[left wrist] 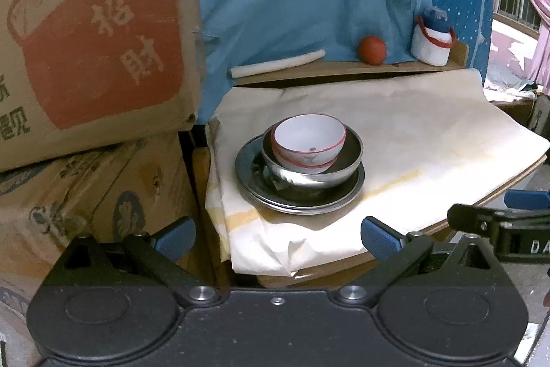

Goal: Organize plates and bowls

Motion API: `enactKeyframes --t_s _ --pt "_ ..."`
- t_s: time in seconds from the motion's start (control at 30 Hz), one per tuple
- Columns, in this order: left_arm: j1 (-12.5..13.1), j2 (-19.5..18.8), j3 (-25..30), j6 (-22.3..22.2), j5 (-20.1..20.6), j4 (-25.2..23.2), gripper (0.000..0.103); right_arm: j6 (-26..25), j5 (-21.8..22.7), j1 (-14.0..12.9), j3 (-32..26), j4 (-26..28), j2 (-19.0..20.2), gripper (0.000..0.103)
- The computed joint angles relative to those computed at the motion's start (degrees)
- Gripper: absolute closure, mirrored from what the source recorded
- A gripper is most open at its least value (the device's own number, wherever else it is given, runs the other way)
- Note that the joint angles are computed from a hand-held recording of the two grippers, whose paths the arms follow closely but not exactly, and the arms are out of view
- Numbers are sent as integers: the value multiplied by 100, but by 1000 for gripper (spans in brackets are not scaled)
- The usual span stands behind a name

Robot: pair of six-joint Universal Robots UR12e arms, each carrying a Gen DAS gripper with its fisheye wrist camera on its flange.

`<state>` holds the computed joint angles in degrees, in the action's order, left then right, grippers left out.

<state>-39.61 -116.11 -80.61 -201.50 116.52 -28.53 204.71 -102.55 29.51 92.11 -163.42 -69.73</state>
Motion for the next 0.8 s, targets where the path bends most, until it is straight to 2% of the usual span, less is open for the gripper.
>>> enactKeyframes --t_s 0.27,0.8 --pt "-10 71 -154 -10 -119 197 1 78 -274 143 68 15 -59 0" --pt "-15 154 -274 -30 -107 218 1 192 -360 212 163 -16 -111 0"
